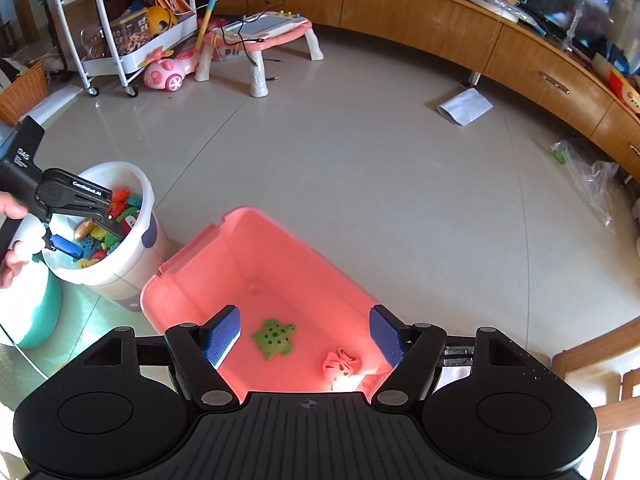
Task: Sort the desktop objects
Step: 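Lower the left tool into the bucket over the teal octopus toy, then close the left tool on the teal octopus and lift it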
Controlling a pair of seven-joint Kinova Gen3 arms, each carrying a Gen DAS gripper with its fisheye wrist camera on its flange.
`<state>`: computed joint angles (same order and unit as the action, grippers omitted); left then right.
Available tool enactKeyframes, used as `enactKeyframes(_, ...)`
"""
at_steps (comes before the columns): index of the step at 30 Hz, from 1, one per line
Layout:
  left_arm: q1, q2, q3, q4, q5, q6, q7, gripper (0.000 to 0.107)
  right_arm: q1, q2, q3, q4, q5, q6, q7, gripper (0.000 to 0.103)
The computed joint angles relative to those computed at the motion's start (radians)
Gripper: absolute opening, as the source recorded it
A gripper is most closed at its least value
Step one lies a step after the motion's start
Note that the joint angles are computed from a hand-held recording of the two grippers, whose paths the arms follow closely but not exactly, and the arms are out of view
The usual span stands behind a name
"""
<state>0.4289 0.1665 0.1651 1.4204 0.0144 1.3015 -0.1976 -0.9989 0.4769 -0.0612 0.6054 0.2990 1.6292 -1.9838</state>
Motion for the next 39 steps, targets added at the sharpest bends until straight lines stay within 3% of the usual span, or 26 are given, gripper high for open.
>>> enactKeyframes(6, 0.026, 0.073, -0.005, -0.078, -0.042, 0.095, 0.012, 0.084, 0.014, -0.023, -0.011, 0.064, -0.005, -0.044, -0.013, 0.072)
enactKeyframes(15, 0.021, 0.111, -0.01, -0.074, 0.015, 0.081, -0.041, 0.078, 0.011, 0.001, -0.019, 0.049, -0.008, -0.032, 0.001, 0.072)
enactKeyframes(28, -0.057, 0.07, -0.022, 0.061, 0.149, -0.045, -0.105, 0.078, -0.009, 0.033, -0.004, 0.009, -0.011, -0.014, 0.022, 0.073)
enactKeyframes(33, -0.104, 0.025, -0.026, 0.177, 0.234, -0.159, -0.141, 0.077, -0.015, 0.041, 0.0, -0.004, -0.011, -0.01, 0.032, 0.074)
enactKeyframes(35, -0.115, 0.004, -0.024, 0.223, 0.258, -0.211, -0.155, 0.074, -0.014, 0.042, 0.001, -0.004, -0.012, -0.01, 0.04, 0.074)
enactKeyframes(37, -0.122, 0.0, -0.022, 0.241, 0.273, -0.222, -0.155, 0.052, -0.017, 0.045, 0.003, -0.007, -0.01, -0.008, 0.045, 0.075)
enactKeyframes(39, -0.12, -0.008, -0.019, 0.254, 0.267, -0.235, -0.153, 0.052, -0.019, 0.048, 0.005, -0.013, -0.01, -0.004, 0.046, 0.075)
